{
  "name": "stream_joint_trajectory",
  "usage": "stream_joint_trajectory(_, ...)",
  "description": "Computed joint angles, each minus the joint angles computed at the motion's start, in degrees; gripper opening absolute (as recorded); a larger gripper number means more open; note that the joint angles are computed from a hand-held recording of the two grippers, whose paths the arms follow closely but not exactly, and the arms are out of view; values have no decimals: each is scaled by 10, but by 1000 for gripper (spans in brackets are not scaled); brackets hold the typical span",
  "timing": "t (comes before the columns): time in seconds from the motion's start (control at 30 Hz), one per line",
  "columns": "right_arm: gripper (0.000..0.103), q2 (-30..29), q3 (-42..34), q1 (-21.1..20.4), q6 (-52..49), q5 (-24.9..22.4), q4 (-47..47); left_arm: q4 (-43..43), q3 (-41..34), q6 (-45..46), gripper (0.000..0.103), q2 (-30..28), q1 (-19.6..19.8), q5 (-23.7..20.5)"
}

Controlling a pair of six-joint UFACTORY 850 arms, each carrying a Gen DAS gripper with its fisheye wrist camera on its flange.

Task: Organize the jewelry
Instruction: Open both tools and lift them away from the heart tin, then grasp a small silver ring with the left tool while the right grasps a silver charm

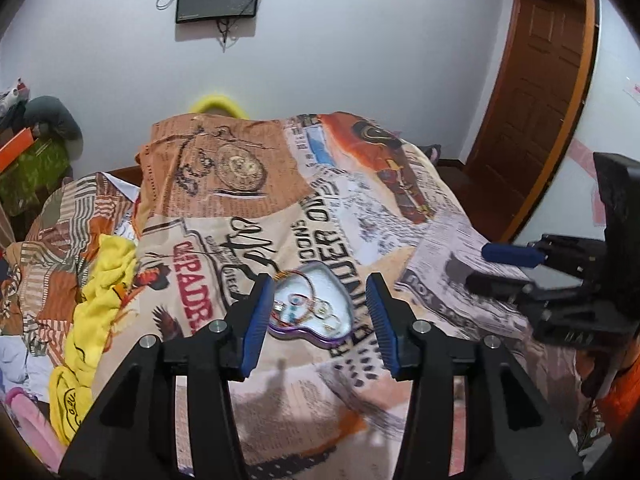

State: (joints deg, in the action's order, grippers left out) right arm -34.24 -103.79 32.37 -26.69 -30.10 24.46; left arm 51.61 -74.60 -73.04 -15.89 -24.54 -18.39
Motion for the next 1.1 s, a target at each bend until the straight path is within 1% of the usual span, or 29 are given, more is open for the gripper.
stream_joint_trajectory(0.1, 41, 29, 40, -10, 1, 23, -4, -16, -6, 13, 47, -5, -11, -3)
stream_joint_trajectory(0.2, 42, 53, 76, -17, 30, 48, -45, -66, -14, 56, 47, -16, -21, 4)
stream_joint_trajectory(0.3, 42, 67, 102, -26, 50, 56, -70, -146, -29, 133, 47, -36, -31, 11)
stream_joint_trajectory(0.33, 42, 71, 109, -29, 53, 57, -75, -184, -38, 171, 47, -46, -36, 11)
stream_joint_trajectory(0.5, 42, 85, 143, -43, 97, 67, -125, -279, -72, 273, 47, -86, -54, 6)
stream_joint_trajectory(0.7, 42, 92, 171, -66, 76, 58, -86, -371, -107, 385, 47, -129, -74, -11)
stream_joint_trajectory(0.87, 42, 91, 183, -72, 59, 54, -62, -413, -127, 447, 47, -155, -84, -29)
stream_joint_trajectory(0.93, 42, 90, 186, -73, 52, 53, -55, -419, -131, 462, 41, -161, -87, -33)
stream_joint_trajectory(0.97, 42, 90, 188, -73, 51, 54, -53, -425, -138, 478, 34, -167, -89, -43)
stream_joint_trajectory(1.0, 42, 89, 188, -73, 46, 54, -47, -433, -143, 491, 30, -171, -90, -48)
stream_joint_trajectory(1.1, 42, 84, 187, -74, 34, 52, -35, -443, -148, 506, 26, -179, -89, -49)
